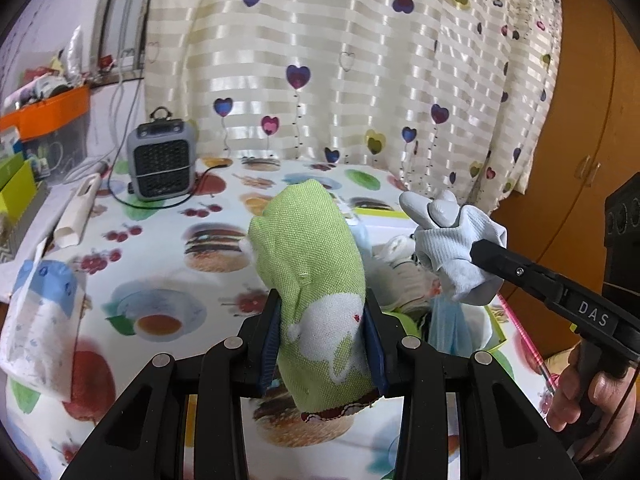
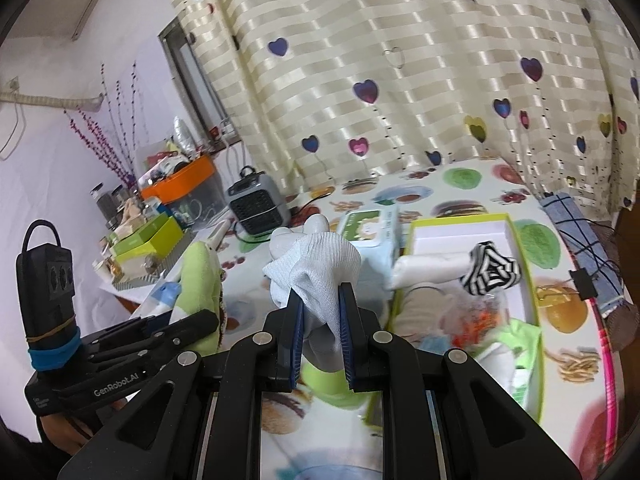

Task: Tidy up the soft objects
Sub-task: 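Carry the green towel roll and white glove with both grippers over the box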

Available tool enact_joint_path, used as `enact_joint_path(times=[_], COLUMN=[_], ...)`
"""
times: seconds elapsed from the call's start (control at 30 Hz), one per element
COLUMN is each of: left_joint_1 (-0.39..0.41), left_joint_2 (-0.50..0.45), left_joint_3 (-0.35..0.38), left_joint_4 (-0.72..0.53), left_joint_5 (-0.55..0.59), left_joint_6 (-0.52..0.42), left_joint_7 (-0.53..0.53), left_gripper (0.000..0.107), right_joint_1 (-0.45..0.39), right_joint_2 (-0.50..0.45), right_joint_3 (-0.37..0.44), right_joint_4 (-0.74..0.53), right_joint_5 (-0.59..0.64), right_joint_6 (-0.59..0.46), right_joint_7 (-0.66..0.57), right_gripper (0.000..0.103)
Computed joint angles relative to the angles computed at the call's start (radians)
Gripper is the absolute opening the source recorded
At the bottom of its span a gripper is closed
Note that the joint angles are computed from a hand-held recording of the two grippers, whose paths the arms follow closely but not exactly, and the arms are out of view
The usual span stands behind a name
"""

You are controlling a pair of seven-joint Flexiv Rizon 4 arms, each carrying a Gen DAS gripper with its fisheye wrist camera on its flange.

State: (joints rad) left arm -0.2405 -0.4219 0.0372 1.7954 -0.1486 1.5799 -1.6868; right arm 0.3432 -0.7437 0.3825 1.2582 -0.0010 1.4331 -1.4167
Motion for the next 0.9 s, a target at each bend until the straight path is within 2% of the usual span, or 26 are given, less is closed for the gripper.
enact_joint_path(times=[0.4,0.8,0.9], left_joint_1=[0.04,0.016,0.011], left_joint_2=[-0.063,-0.127,-0.137], left_joint_3=[-0.094,-0.093,-0.092], left_joint_4=[-0.104,-0.213,-0.229], left_joint_5=[-0.035,-0.051,-0.05], left_joint_6=[-0.016,-0.068,-0.078], left_joint_7=[0.094,0.14,0.143], left_gripper=[0.036,0.036,0.036], right_joint_1=[-0.001,-0.023,-0.029], right_joint_2=[0.003,-0.052,-0.079], right_joint_3=[-0.106,-0.137,-0.136], right_joint_4=[0.017,-0.03,-0.068], right_joint_5=[-0.036,-0.078,-0.087], right_joint_6=[0.05,0.041,0.007], right_joint_7=[0.135,0.228,0.239], right_gripper=[0.017,0.017,0.017])
